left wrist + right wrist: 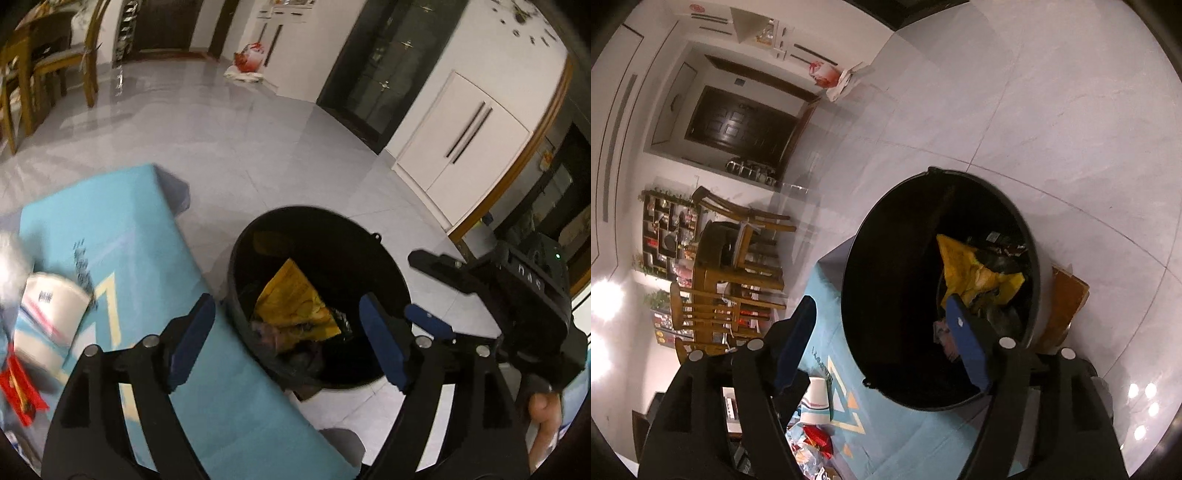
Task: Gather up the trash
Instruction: 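Carry the pink bag and black bag to the bucket and release both, then grasp the clear plastic bag with the left gripper while the right grasps the red snack wrapper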
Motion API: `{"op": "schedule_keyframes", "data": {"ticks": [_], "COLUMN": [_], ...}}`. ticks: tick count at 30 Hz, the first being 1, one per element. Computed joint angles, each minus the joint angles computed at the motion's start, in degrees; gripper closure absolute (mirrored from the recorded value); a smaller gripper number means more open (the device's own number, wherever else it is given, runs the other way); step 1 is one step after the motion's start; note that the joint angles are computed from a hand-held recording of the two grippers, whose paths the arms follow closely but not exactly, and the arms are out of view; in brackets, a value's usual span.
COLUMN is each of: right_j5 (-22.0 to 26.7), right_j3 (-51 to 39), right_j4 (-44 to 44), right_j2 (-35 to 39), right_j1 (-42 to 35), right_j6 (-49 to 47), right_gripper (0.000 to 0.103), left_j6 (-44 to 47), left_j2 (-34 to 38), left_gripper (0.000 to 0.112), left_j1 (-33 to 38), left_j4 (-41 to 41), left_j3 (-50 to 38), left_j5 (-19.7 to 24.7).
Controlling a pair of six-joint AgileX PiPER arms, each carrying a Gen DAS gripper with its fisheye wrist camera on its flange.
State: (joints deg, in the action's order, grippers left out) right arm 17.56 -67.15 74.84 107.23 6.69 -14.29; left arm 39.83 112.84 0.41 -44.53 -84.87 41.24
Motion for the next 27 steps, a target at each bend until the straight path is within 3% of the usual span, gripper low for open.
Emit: {"op": "schedule_keyframes", "data": {"ticks": [3,7,17,23,27], "right_j5": [1.07,1.46,5.46,9.97,13.87], "right_j3": [-1.16,-4.41,-12.60,-21.59,-29.42], "right_j4": [-3.18,-14.18,-32.90,-41.37,-45.73], "right_j2": [0.36,1.31,5.08,9.76,14.01], "right_j1": [0.46,3.05,10.83,17.04,21.63], "right_j6": [2.14,11.24,24.27,28.51,29.86], "right_gripper": [0.031,0.031,0.031,0.031,0.031], "left_j6": [3.25,9.40,27.03,32.83,28.87], "left_j2": [-3.29,-8.67,-18.66,-19.68,-14.91], "left_gripper": [0.027,0.023,0.019,0.019,0.019], "left_j1": [2.64,7.68,28.81,44.89,52.73], "left_j4": [-2.11,-4.87,-6.98,-6.35,-4.09], "left_j3": [6.20,15.28,29.12,27.43,19.49], "left_j5": [-0.92,-2.45,1.14,5.67,8.32]}}
